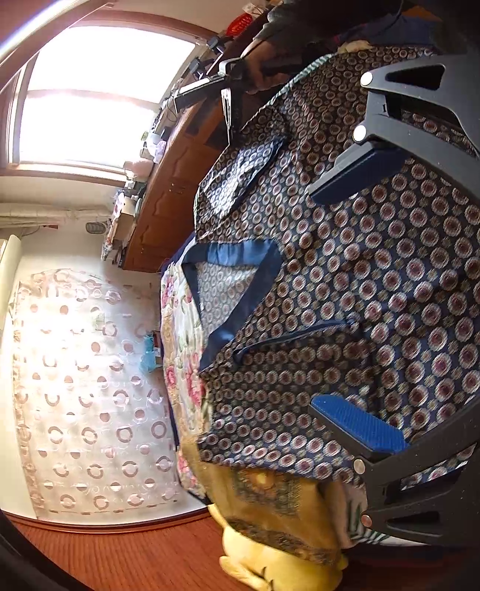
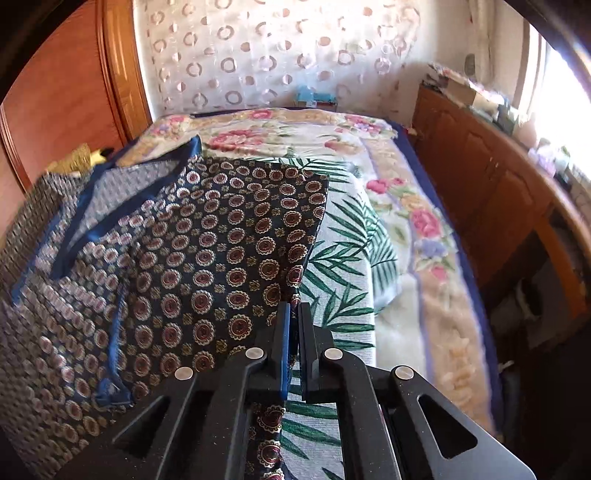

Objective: Fold small clothes

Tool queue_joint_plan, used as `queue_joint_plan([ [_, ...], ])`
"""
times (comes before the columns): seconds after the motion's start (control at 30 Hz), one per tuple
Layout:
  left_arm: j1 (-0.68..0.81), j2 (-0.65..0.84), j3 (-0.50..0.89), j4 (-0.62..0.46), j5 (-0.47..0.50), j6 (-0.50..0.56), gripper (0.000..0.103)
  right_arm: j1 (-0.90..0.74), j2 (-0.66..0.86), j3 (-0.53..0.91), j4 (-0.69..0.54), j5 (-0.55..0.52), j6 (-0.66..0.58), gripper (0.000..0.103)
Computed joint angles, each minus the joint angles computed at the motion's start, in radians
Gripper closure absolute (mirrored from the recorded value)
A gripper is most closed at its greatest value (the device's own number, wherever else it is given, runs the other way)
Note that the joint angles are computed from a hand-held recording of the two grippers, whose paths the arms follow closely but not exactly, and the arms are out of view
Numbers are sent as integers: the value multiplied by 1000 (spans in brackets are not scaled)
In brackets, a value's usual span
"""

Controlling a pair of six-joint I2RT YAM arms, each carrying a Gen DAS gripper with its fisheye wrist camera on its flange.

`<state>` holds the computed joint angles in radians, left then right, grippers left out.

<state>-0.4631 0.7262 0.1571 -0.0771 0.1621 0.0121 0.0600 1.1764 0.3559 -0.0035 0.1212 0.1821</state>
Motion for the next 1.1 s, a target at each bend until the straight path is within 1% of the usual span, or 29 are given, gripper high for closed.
queue_joint_plan([
  [0.07,30,66,13,47,15,19,0,4,34,10,24,10,-1,93],
  [0.13,63,145,28,101,28,36,0,-28,75,21,61,-22,-24,82],
  [0.2,107,233,43,159,38,57,0,-49,111,43,73,-37,-38,76],
  [0.23,123,260,49,175,43,64,0,-57,139,54,88,-39,-45,74],
  [0.3,159,327,71,211,49,76,0,-69,182,81,105,-54,-61,74],
  [0.37,200,387,96,241,58,93,0,-83,198,99,94,-78,-80,74],
  [0.5,278,496,149,292,85,124,0,-70,239,110,134,-73,-85,74],
  [0.63,353,620,225,325,115,152,1,-52,241,76,195,-40,-97,74],
  [0.7,381,673,264,327,125,161,1,-59,240,58,219,-51,-96,74],
  [0.8,402,743,331,319,119,175,1,-68,238,53,223,-64,-97,74],
  [0.9,406,805,391,312,106,186,2,-62,235,60,211,-53,-102,73],
  [1.1,394,894,491,282,86,190,4,-81,232,61,207,-80,-105,73],
])
